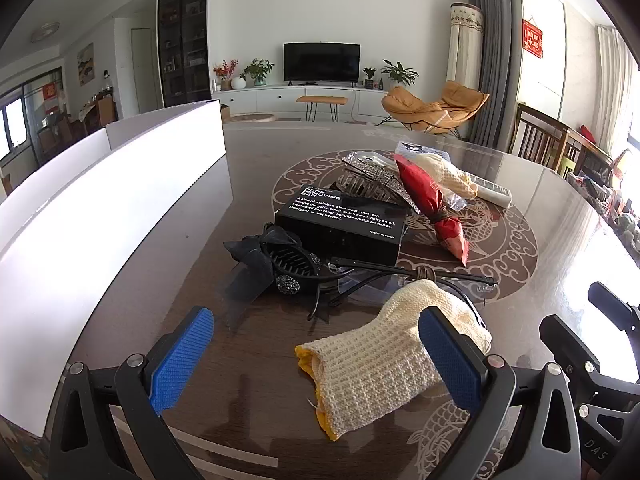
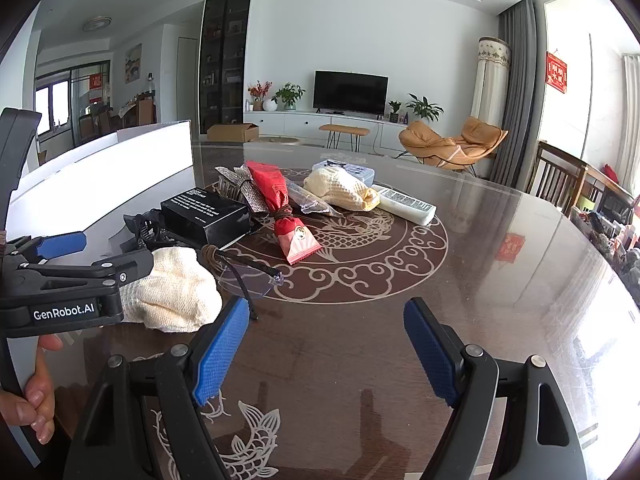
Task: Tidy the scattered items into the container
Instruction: 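Move both tools toward the cream knit glove on the table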
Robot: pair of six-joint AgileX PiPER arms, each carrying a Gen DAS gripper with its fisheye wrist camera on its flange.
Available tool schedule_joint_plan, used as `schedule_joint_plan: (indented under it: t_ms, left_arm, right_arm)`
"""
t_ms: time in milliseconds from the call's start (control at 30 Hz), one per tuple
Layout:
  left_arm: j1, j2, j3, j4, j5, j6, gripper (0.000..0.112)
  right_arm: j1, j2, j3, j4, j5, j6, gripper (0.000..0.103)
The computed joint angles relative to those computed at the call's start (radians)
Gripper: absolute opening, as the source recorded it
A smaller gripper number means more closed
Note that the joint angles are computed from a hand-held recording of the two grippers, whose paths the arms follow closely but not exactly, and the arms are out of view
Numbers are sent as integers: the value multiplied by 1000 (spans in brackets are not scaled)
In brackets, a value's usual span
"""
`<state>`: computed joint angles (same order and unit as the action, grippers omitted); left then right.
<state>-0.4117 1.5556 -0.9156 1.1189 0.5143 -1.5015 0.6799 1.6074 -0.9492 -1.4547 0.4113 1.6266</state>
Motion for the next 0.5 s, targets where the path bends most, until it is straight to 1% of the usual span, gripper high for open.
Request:
schedule_joint_plan:
  t_ms: [433, 500]
  left_arm:
    - [4, 3, -3, -6, -6, 8, 103]
    - [5, 3, -1, -5, -11, 5, 103]
  right_arm:
    - [-1, 5, -5, 4, 0, 0, 81]
    - [-2, 7, -9, 24, 0, -19, 81]
